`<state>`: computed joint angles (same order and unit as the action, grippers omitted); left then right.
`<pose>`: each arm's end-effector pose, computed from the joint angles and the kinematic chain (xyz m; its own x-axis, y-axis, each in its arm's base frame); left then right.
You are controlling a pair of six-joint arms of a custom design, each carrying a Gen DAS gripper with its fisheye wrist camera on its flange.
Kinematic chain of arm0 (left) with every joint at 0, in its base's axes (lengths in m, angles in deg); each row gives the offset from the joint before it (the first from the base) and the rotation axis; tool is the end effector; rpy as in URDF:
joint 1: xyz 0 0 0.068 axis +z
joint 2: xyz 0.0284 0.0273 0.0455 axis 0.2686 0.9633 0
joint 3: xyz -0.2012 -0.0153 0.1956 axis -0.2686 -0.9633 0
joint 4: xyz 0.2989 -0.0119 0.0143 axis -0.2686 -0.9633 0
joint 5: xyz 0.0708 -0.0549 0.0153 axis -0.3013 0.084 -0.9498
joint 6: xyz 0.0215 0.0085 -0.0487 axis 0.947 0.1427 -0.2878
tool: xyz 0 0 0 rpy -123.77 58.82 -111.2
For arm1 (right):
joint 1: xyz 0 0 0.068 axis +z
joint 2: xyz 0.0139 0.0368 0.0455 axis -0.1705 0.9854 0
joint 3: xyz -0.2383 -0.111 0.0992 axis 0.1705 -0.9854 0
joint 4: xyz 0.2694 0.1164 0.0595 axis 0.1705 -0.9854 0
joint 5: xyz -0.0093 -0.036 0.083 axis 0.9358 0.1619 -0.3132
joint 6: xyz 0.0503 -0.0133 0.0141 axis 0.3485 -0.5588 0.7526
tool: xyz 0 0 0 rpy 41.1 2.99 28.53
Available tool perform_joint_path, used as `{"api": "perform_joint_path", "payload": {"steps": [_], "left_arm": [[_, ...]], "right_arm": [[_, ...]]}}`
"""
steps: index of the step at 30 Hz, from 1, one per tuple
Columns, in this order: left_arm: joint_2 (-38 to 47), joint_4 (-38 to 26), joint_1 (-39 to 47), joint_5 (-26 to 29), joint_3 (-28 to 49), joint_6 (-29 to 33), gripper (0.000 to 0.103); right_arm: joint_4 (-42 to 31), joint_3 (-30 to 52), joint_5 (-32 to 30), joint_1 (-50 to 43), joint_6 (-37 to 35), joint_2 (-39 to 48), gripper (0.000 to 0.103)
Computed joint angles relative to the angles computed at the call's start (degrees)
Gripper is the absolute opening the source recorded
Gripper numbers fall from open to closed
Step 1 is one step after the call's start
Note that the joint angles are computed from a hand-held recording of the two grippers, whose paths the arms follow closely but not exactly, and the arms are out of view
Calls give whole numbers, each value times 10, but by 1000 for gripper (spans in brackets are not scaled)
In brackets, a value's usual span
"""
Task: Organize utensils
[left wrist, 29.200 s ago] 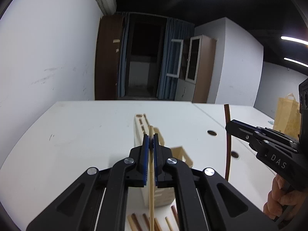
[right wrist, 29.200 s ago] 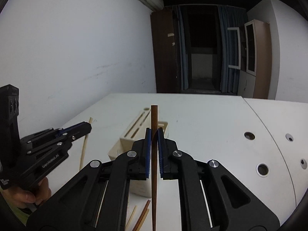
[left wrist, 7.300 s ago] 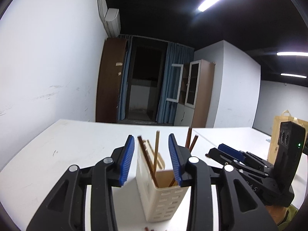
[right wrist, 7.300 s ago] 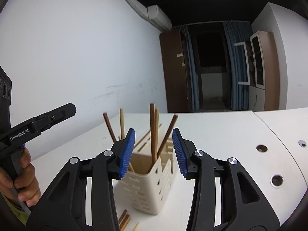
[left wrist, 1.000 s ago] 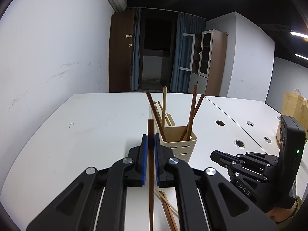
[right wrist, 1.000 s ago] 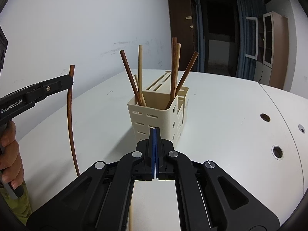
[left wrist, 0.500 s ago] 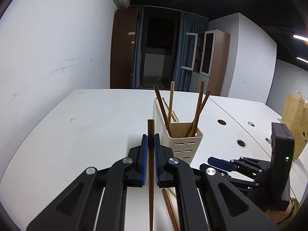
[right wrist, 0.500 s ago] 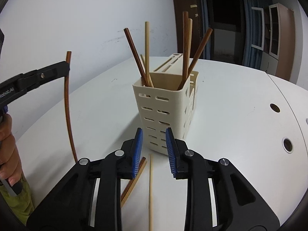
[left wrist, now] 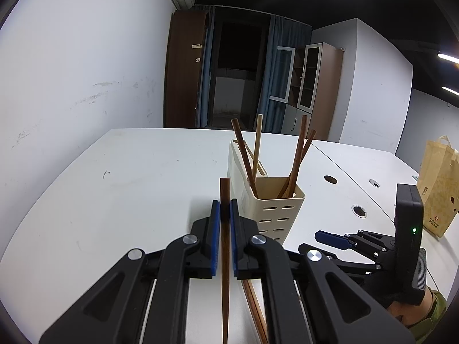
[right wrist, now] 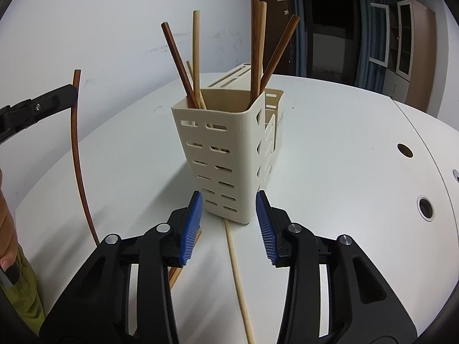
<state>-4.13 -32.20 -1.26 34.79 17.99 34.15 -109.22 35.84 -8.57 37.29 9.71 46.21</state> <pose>0.1672 -0.0580 0.3662 -0.4531 0.1388 -0.8806 0.4556 0.8851 -0.0949 0.2018 0.1919 0.2946 -0.6521 0.0084 -0.7581 -0.0702 0.9950 0.0714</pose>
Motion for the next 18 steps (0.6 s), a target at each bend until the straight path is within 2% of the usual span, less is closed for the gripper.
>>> {"api": "perform_joint_path", "payload": {"steps": [18], "left_arm": [[3,4,25,35,-17,1,7]], "right_arm": [[-26,52,-84,-48,-54,139,43]]}}
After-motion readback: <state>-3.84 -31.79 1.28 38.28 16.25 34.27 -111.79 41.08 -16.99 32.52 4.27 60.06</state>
